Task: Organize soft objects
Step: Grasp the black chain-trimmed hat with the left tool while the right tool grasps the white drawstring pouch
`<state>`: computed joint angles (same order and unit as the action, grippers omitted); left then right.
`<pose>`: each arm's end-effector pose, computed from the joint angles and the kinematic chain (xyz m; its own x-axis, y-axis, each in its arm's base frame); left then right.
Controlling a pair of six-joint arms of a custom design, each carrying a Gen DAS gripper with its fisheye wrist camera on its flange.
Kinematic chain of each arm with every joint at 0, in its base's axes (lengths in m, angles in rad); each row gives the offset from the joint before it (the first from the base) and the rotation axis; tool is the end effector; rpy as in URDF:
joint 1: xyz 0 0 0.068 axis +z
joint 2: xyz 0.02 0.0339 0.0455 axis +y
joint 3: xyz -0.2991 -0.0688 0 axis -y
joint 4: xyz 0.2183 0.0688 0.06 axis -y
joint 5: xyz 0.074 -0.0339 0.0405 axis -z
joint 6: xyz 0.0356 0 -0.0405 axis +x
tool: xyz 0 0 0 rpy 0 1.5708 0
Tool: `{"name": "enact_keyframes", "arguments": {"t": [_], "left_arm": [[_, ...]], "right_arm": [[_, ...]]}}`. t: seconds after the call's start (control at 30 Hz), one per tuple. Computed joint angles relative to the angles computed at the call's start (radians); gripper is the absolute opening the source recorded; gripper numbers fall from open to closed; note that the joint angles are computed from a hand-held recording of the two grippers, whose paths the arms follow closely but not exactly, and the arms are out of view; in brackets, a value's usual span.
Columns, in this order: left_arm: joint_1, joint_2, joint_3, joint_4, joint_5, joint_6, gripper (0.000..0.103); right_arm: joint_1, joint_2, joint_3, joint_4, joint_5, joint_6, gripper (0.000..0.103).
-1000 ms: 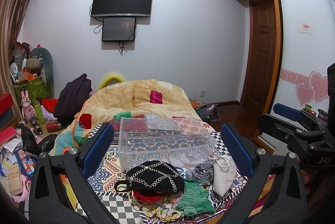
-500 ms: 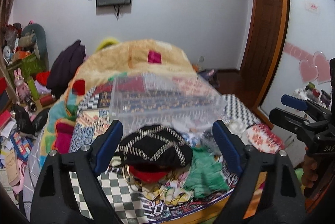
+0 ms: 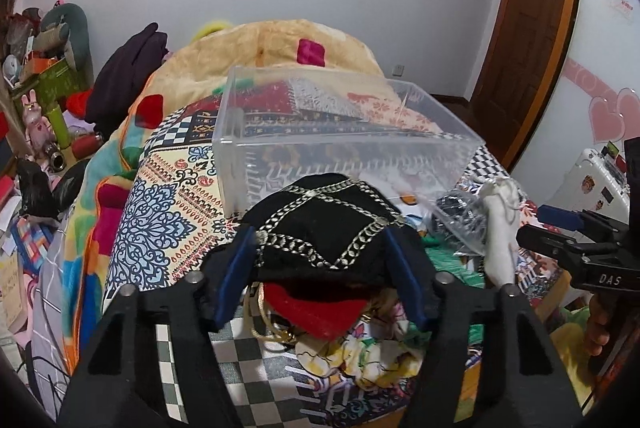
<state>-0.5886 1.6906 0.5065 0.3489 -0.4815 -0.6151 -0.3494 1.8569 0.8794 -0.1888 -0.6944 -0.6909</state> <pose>0.2291 -0.1331 0.1526 -0.6384 -0.1887 -0.7462 -0.1650 0.9805 -0.1068 0.3048 -0.0868 0.1598 -0.6825 -0.2725 -0.6782 -0.5300 0.8234 0.2026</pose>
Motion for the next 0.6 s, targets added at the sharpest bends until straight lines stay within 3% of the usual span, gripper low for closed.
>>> {"name": "enact_keyframes", "arguments": {"t": [0.1, 0.17, 0.27, 0.37, 0.6], "left_arm": [[0.013, -0.006, -0.024, 0.046, 0.022, 0.015, 0.053], [0.010, -0.010, -0.024, 0.045, 0.023, 0.020, 0.045], [0.009, -0.012, -0.028, 0.055, 0.034, 0.029, 0.030], [-0.001, -0.022, -0.027, 0.053, 0.026, 0.032, 0.022], [-0.022, -0.093, -0.044, 0.048, 0.011, 0.032, 0.015]], "right_arm": [[0.010, 0.037, 0.027, -0.039, 0.014, -0.005, 0.059], [0.018, 0.056, 0.042, -0.067, 0.023, -0.011, 0.043], [0.025, 0.047, 0.030, -0.063, 0.024, -0.010, 0.030], [0.012, 0.035, 0.019, -0.053, 0.010, -0.018, 0.016], [-0.002, -0.003, 0.019, -0.056, -0.033, -0.013, 0.007]]}}
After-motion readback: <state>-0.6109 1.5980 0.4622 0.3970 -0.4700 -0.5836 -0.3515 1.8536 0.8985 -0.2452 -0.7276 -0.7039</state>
